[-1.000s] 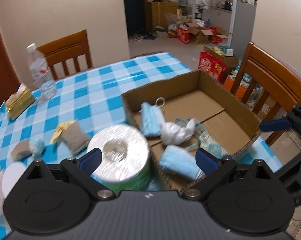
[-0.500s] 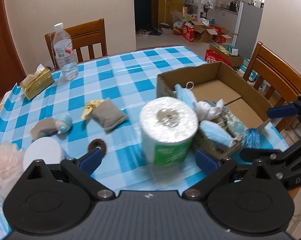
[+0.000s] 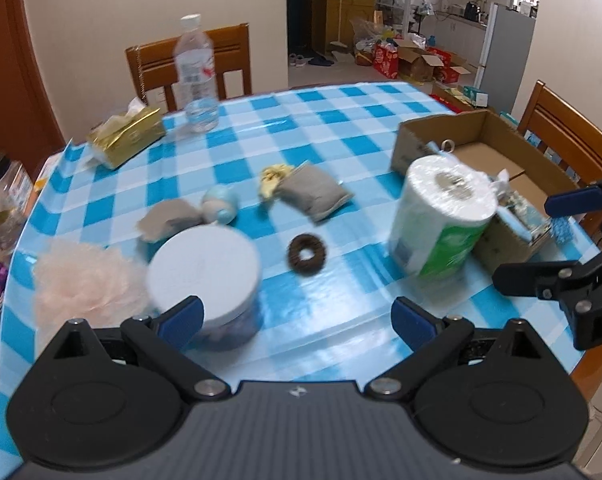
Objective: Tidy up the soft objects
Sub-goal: 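Move the left tool to the pink mesh pouf while the right approaches the grey sachet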
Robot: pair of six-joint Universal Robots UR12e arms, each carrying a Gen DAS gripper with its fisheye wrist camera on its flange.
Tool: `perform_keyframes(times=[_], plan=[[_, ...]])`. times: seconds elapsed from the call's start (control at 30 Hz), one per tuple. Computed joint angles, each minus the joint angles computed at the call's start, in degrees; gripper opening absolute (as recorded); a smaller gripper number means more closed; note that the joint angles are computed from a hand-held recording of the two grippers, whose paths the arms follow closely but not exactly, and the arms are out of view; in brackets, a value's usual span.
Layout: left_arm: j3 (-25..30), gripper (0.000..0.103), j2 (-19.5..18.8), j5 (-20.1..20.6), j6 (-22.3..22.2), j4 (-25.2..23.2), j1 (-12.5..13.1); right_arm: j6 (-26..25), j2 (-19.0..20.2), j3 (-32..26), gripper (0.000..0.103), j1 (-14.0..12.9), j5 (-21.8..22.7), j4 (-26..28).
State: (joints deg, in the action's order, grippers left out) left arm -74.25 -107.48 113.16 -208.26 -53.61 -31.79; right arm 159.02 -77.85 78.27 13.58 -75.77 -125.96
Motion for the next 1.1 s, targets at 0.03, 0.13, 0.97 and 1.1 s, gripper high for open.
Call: perform_keyframes(times=[0.03,0.13,0.97,1.1], plan=[[-0.54,0.100,0.41,-0.16,-0.16,-0.10,0.17,0.05,0.14,-0.25,0.103,0.47,-0.02,0.35],[-2.14,0.100,1.58,0.84,-0.65,-0.57,0.28,-0.58,0.63,-0.98,0.103,1.68,-0.07,1.12],[-3.91,0.100,3.98,13.08,-16.16,-17.21,2.02,-12.11,5.72,-6.73,0.103,3.66,8.51,7.11],[-4.48,0.100,4.02,13.08,-13.69,-17.10,3.09,-12.72,6.52,-7.73,0.103,3.83,8.61,7.81]])
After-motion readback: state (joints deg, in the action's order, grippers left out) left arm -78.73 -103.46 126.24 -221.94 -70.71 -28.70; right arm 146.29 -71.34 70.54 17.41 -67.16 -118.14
